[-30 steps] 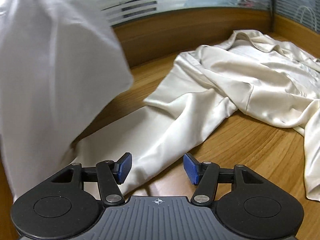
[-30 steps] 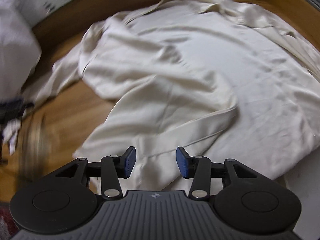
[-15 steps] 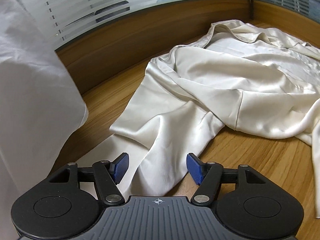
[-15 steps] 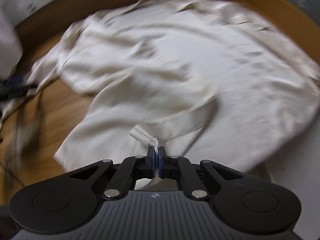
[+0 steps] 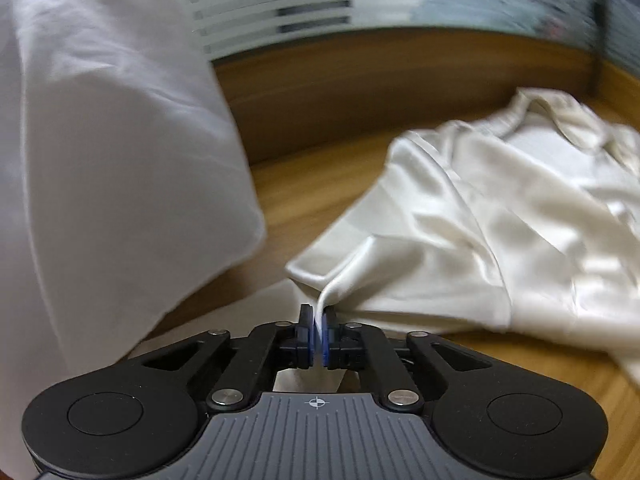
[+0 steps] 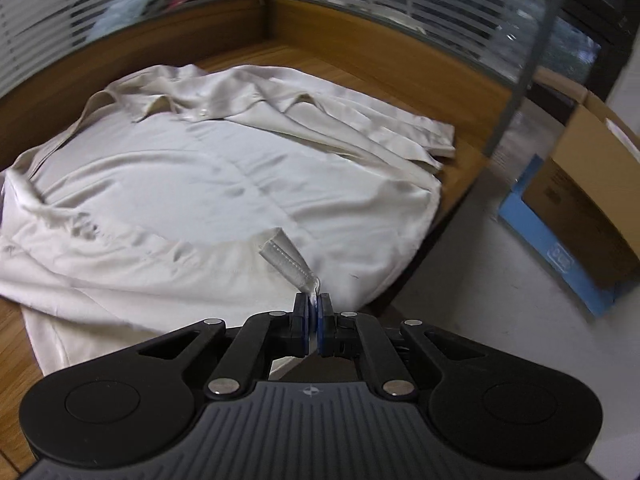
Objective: Fold clothes
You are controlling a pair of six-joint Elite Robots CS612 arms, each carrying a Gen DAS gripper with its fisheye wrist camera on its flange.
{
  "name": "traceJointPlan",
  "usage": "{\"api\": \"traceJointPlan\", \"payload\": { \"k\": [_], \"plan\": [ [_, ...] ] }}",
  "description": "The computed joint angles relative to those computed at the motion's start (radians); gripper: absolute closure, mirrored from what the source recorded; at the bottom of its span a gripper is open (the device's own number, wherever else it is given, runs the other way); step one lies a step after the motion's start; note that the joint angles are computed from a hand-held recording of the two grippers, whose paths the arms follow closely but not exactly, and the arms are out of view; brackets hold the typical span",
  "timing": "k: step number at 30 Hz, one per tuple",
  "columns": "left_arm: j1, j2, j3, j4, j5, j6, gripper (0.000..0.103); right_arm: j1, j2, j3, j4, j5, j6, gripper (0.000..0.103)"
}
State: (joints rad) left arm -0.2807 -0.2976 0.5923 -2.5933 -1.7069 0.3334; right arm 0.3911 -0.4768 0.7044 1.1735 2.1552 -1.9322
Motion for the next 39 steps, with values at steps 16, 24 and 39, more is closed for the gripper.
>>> {"api": "traceJointPlan", "payload": {
  "k": [16, 24, 39],
  "plan": [
    [0.021, -0.042, 0.083, -0.017, -0.312, 0.533, 0.043, 0.062, -0.001, -0.022, -0.190, -0.111, 0.062, 0.065],
    [-0.003, -0.030, 0.097, -0.009, -0.249, 0.624, 0.043, 0.087, 0.034, -0.075, -0.277, -0.237, 0.109, 0.065],
    [-0.009, 0.005, 0.050, -0.016, -0.239, 0.657, 0.047, 0.096, 0.011, 0.043, -0.515, -0.292, 0.518, 0.065]
  ]
}}
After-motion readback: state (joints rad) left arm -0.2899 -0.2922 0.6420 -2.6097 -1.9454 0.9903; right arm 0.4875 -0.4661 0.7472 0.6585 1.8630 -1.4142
